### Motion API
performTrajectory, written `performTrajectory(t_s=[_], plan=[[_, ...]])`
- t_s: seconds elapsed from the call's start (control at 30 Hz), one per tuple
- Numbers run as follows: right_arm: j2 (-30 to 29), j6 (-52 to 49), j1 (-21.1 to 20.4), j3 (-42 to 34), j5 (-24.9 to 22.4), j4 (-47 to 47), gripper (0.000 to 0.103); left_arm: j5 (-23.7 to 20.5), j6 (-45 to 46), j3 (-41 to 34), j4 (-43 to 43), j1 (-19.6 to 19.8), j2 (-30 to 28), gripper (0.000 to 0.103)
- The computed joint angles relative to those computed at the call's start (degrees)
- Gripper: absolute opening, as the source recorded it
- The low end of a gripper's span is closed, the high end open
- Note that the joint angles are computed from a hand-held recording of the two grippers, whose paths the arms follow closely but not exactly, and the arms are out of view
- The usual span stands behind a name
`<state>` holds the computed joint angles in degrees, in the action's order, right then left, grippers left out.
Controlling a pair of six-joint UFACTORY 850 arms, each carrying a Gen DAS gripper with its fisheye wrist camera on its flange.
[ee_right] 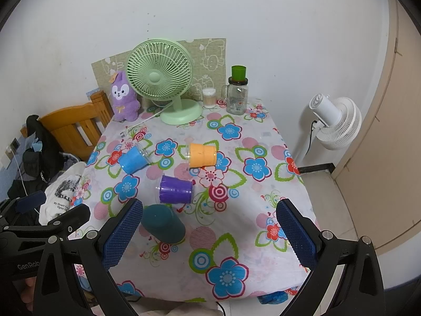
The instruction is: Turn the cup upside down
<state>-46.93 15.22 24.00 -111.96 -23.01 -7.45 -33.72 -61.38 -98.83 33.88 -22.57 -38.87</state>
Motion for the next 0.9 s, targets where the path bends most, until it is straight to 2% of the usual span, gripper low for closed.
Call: performTrajectory(t_s=[0.9], plan=[[-1.35,-2.48,-0.21,-1.57,-1.14,2.01,0.102,-0.92,0.56,-1.32,-1.27,-0.07,-1.23,0.103]])
